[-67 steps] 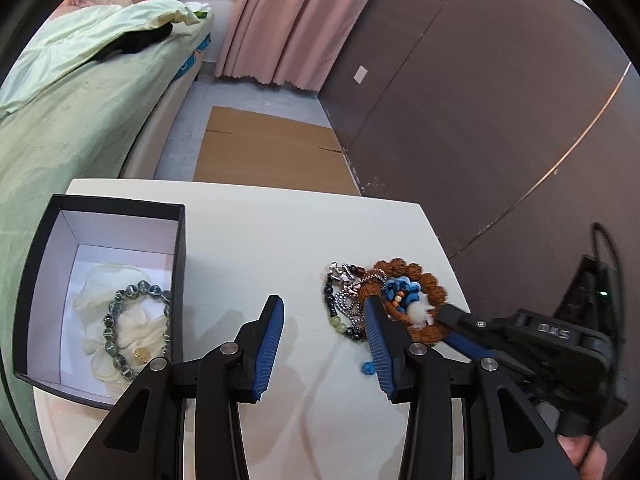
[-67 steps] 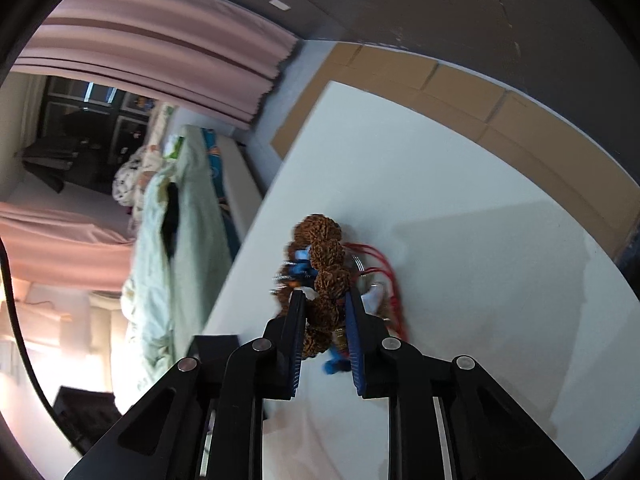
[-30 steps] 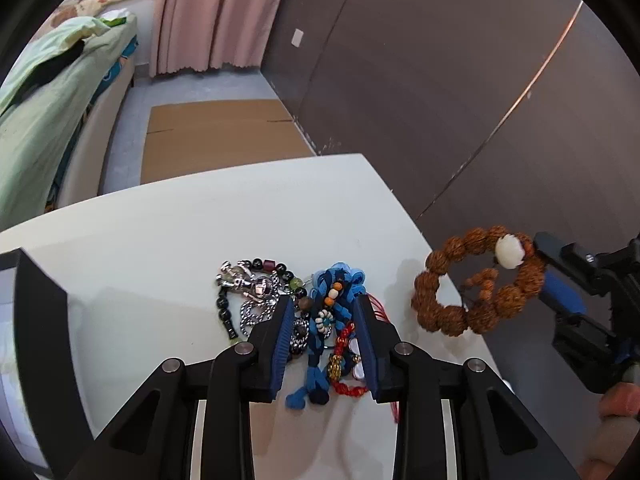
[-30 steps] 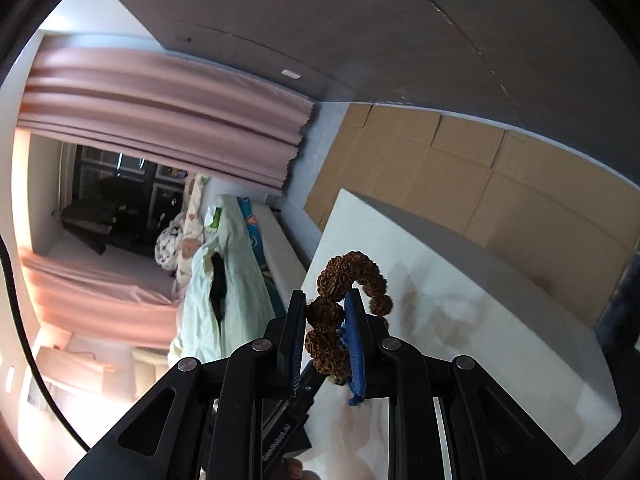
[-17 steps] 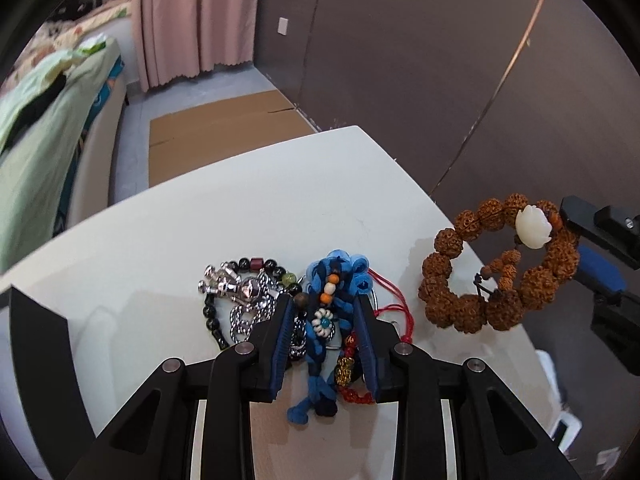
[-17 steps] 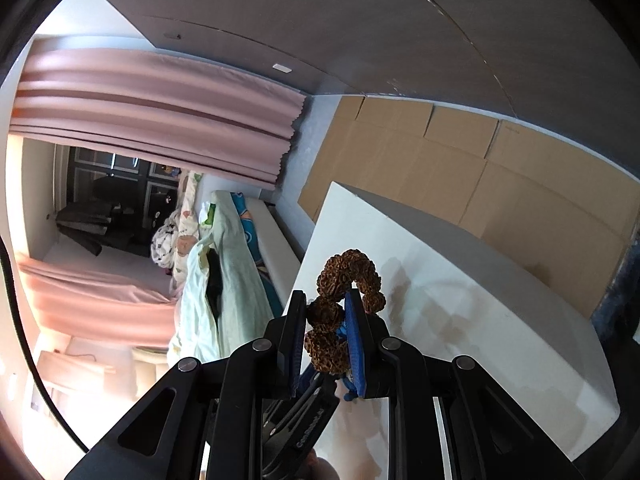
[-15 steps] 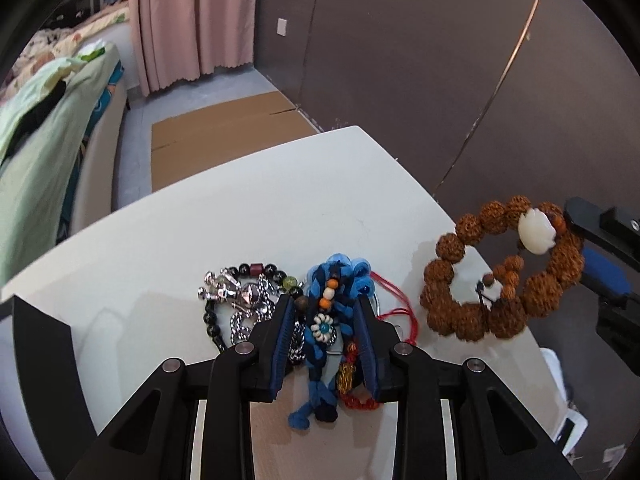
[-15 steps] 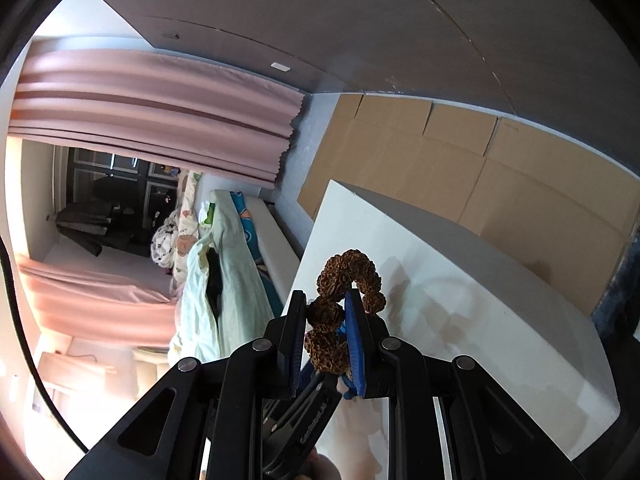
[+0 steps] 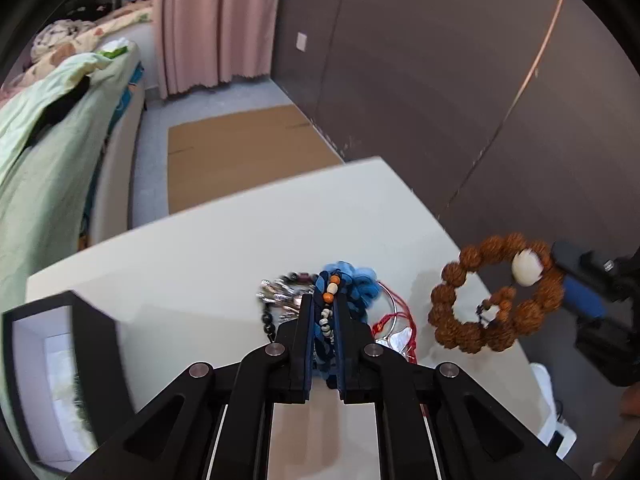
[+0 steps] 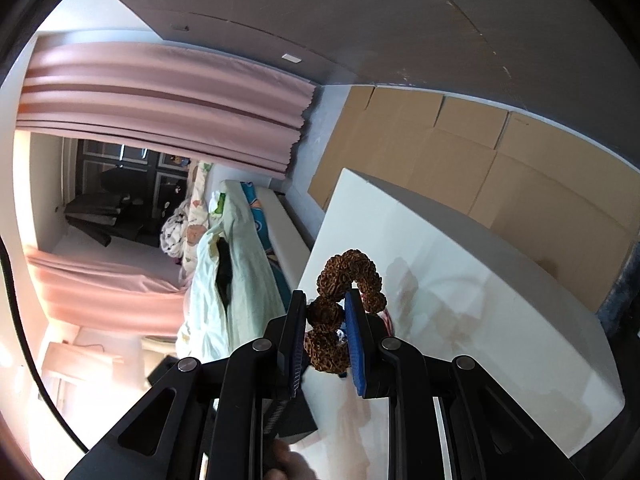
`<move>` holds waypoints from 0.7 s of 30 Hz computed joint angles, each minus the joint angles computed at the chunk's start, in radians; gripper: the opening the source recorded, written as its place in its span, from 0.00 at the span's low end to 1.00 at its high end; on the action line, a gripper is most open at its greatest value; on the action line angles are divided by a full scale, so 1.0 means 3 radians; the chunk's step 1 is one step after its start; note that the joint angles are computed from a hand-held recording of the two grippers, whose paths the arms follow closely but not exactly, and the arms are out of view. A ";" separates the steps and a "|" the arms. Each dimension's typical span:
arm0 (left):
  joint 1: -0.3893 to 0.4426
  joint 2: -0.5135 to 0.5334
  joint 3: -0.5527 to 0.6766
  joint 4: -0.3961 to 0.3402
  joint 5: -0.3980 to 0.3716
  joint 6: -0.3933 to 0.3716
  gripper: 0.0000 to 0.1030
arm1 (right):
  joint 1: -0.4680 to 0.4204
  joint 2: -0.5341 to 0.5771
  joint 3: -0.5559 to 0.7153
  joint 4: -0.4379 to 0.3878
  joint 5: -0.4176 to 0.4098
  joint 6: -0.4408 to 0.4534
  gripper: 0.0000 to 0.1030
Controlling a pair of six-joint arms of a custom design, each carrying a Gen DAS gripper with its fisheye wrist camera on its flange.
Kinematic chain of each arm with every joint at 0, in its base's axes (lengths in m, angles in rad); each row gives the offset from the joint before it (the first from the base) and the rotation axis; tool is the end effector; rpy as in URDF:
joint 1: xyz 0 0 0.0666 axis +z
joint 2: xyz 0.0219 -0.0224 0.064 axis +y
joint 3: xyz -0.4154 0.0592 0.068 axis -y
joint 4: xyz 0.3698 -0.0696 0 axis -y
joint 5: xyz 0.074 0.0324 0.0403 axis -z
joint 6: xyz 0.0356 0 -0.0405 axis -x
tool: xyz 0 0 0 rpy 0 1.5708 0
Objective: Organize jewelry
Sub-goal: 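Lift the brown bracelet with the right gripper while the left grasps the blue beaded strand, then carry the blue strand into the black box with the left gripper while the right brings the brown bracelet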
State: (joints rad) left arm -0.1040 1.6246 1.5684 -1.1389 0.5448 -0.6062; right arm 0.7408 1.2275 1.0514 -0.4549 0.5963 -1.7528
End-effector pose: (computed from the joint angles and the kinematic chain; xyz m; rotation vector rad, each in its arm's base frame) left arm 0.5147 -0.0727 0.4237 1.0293 2.3803 -0.5784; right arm 0.3042 0.2506 0.4187 1.3481 1.7340 0.8324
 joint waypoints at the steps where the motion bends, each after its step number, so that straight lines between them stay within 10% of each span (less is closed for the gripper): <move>1: 0.0042 -0.0006 0.0038 -0.0020 0.0047 0.0011 0.08 | 0.0011 0.0008 0.0007 0.0028 0.0005 0.0030 0.20; 21: 0.0860 0.0297 0.0824 -0.0658 0.0813 0.0142 0.08 | 0.0104 0.0476 0.0329 0.0998 -0.0269 0.1049 0.20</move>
State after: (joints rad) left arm 0.1540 1.7136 1.8154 -1.3364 0.7888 -0.5636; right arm 0.7721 1.3705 1.1500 -0.1556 0.5156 -1.4380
